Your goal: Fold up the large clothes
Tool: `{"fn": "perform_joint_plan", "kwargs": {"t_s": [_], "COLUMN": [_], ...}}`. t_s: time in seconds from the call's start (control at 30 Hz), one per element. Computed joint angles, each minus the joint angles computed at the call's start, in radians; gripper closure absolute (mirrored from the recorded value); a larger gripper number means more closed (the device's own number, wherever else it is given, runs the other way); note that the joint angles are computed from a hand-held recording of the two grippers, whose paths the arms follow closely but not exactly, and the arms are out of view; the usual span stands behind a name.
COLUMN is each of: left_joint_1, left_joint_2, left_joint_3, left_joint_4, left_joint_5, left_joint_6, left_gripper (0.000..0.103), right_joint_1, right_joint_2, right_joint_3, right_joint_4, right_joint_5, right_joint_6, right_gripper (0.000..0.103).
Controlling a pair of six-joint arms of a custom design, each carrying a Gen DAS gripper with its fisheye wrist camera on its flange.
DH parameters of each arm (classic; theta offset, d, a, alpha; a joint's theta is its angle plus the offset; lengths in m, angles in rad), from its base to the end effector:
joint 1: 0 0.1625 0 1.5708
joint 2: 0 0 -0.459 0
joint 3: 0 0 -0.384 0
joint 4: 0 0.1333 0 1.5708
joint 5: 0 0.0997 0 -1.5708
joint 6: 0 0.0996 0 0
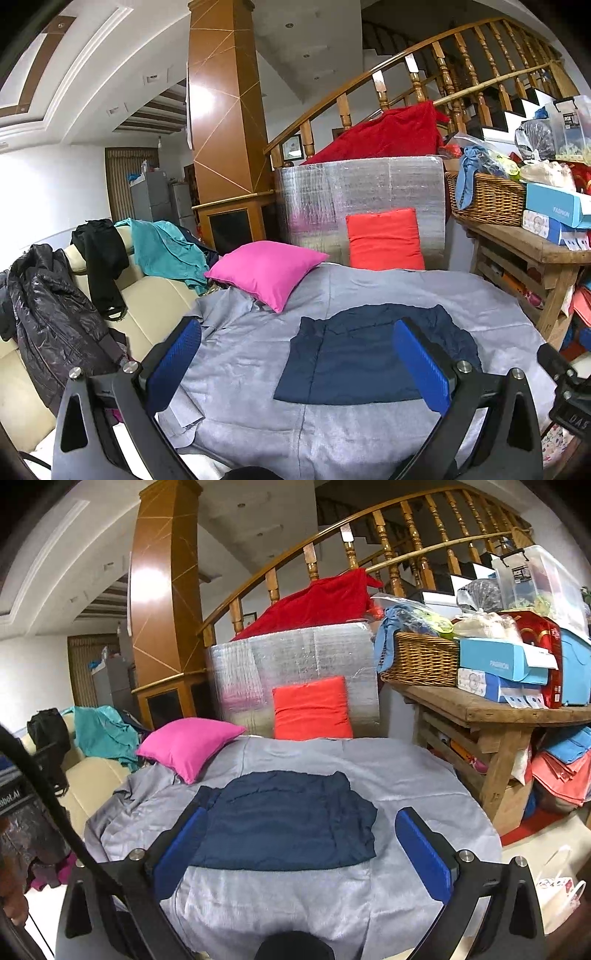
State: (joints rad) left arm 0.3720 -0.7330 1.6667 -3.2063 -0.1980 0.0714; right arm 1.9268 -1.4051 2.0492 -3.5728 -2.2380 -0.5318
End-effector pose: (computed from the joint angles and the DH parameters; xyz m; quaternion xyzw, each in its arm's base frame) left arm -0.5294 -0.4544 0.2104 0.2556 0.7140 -0.5427 0.3610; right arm 0.2346 -0.4252 0.4655 0.1301 -0.7524 0.5687 0.3059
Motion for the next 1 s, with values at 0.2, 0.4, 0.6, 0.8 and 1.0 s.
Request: {"fn": "perform_joint_plan", "kwargs": {"t_s": [0.2,0.4,0.6,0.8,1.0], "left_joint_1": [0.002,0.006,0.006,0.005,0.001], "left_joint_2": [-0.008,-0.02,-0.023,-0.024,-0.02], "left_joint_3": [0.01,0.017,0.02,0.02,0.018], "left_joint_4": [-0.013,0.026,0.026,0.025,-0.004], "left_joint_5": [-0.001,-0.008,-0.008,-0.006,-0.005], "left_joint_6": [0.003,-0.045,-0.045,-0.044,-0.017], "left_gripper": [0.0,0.0,0.0,0.0,0.0], "right_joint_1": [0.003,-0.002,0.003,0.003,0.006], "right_joint_2": [0.004,0.001,0.008,0.006,0.0], "right_joint_3": [0.005,0.003,0.003,0.002,0.001], "right_joint_4": [-0.003,0.002,-0.006,-0.011,-0.023], "right_joint_5": [-0.002,0.001,-0.003,0.001,0.005], "right_joint_6": [0.001,0.002,-0.007,-0.016,-0.026], "right_gripper": [0.0,0.0,0.0,0.0,0.0]}}
